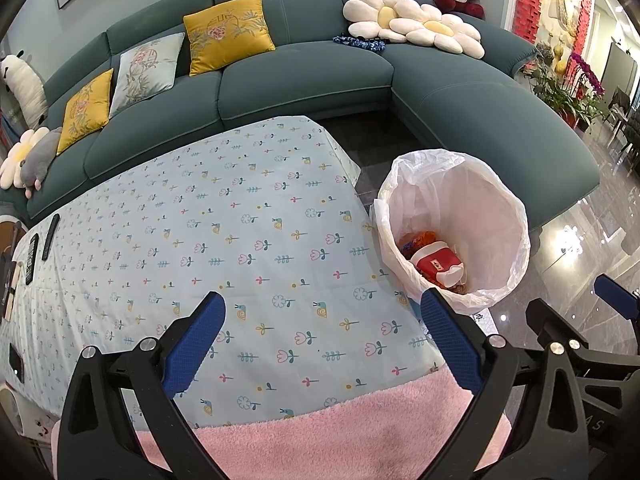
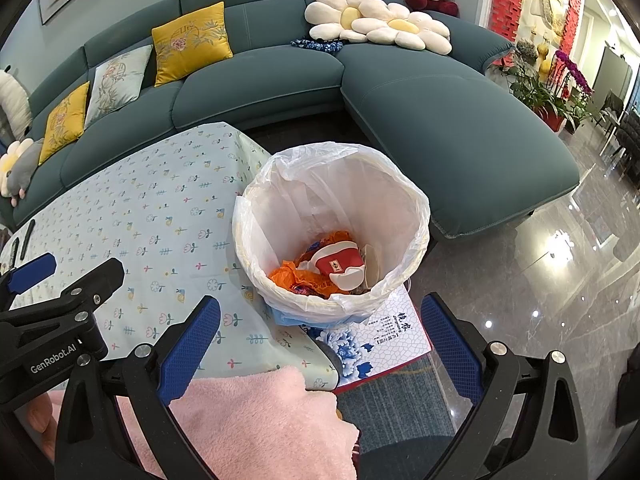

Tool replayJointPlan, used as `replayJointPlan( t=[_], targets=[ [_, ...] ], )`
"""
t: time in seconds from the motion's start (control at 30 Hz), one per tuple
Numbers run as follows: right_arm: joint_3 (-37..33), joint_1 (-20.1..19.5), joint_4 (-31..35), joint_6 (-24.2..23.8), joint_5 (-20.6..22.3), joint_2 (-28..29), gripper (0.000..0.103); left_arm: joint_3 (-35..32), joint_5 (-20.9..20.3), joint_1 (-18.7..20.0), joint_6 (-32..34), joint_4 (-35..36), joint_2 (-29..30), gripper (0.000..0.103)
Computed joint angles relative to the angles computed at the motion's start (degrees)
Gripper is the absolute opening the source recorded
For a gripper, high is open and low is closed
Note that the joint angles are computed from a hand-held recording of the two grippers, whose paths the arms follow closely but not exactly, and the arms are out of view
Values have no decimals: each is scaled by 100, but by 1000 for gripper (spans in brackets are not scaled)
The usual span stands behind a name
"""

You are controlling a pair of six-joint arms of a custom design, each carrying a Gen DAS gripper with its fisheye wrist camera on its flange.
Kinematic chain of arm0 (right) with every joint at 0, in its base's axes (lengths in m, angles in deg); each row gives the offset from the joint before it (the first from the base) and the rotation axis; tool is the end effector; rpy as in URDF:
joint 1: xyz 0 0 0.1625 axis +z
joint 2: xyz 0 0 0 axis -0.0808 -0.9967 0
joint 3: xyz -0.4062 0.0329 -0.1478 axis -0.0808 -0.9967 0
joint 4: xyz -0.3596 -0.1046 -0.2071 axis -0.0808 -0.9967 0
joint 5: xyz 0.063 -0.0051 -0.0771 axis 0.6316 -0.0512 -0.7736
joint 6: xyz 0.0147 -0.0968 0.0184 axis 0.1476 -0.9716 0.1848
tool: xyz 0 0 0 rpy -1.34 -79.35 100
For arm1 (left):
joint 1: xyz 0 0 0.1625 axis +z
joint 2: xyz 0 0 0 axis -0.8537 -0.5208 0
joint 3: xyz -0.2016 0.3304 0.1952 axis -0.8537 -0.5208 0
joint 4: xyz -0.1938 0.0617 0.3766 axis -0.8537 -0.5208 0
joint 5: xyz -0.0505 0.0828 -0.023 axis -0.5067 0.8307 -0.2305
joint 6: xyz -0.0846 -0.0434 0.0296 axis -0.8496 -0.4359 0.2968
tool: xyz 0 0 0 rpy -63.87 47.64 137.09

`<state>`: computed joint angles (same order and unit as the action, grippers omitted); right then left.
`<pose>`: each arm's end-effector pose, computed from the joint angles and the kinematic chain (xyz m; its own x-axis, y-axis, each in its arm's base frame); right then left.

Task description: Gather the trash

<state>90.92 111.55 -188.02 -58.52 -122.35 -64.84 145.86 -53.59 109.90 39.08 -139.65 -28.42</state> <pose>0.2442 -0.6044 0.1277 -0.7111 0.1110 0.6943 -0.3257 0.8232 -0.4651 -0.2197 -0.6164 0.1663 -0.6702 0.0713 -0.7387 0.4679 0.8132 -0.3460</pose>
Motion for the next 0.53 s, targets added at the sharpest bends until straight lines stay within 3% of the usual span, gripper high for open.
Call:
replayJointPlan(
  t=[0.53],
  targets=[
    [2,-28,20,78,-12,0,96,-77,-158,50,134,147,14,94]
  ],
)
